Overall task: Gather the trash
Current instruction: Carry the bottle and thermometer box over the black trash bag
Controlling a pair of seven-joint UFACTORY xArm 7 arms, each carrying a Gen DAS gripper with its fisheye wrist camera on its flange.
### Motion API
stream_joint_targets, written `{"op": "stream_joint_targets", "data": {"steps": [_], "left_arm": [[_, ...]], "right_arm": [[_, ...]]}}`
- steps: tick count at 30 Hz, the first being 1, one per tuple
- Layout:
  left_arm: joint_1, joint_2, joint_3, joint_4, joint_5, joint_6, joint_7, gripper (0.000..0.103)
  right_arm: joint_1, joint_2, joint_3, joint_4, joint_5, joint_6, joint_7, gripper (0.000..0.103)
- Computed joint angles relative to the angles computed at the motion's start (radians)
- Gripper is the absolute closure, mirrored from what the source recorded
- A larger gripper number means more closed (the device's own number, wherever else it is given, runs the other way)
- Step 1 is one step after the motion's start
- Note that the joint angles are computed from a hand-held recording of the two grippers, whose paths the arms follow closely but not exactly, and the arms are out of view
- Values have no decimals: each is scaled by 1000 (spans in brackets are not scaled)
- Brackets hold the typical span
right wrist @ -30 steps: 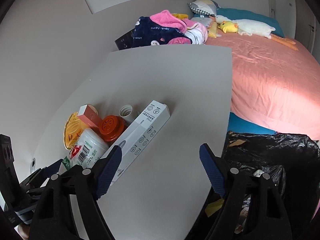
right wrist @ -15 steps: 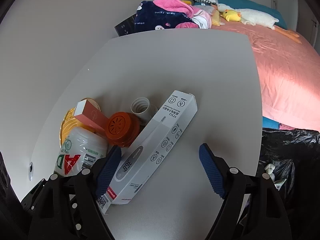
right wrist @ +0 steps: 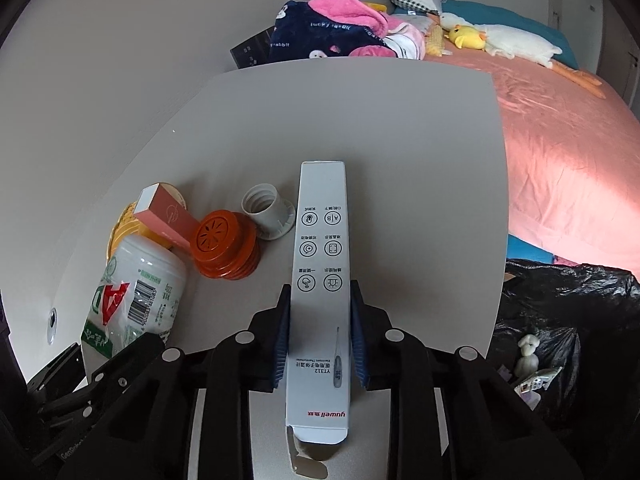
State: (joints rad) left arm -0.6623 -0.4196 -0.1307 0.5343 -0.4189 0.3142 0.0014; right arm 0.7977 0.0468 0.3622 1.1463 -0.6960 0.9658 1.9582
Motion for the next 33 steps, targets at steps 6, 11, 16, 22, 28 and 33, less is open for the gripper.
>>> {"op": "stream_joint_targets", "data": {"steps": [6, 11, 16, 22, 28, 33], "left_arm": [[19, -32, -29, -21, 50, -16, -63, 49], [11, -57, -42, -31, 77, -8, -99, 49], [-7, -81, -62, -33, 105, -6, -139, 49], [-28, -97, -88, -26, 135, -2, -193, 49], [-49, -99, -108, -13, 157, -1, -240, 49], [-61, -105, -131, -3, 176, -1, -284, 49]], "right_arm": [[7, -21, 11, -8, -8, 23, 6, 75], [7, -49, 27, -23, -6, 37, 10, 75], [4, -89, 50, -41, -4, 61, 16, 75], [-6, -146, 85, -72, 7, 88, 27, 75], [-21, -203, 125, -101, 28, 118, 35, 75], [-27, -247, 164, -117, 45, 153, 42, 75]]}}
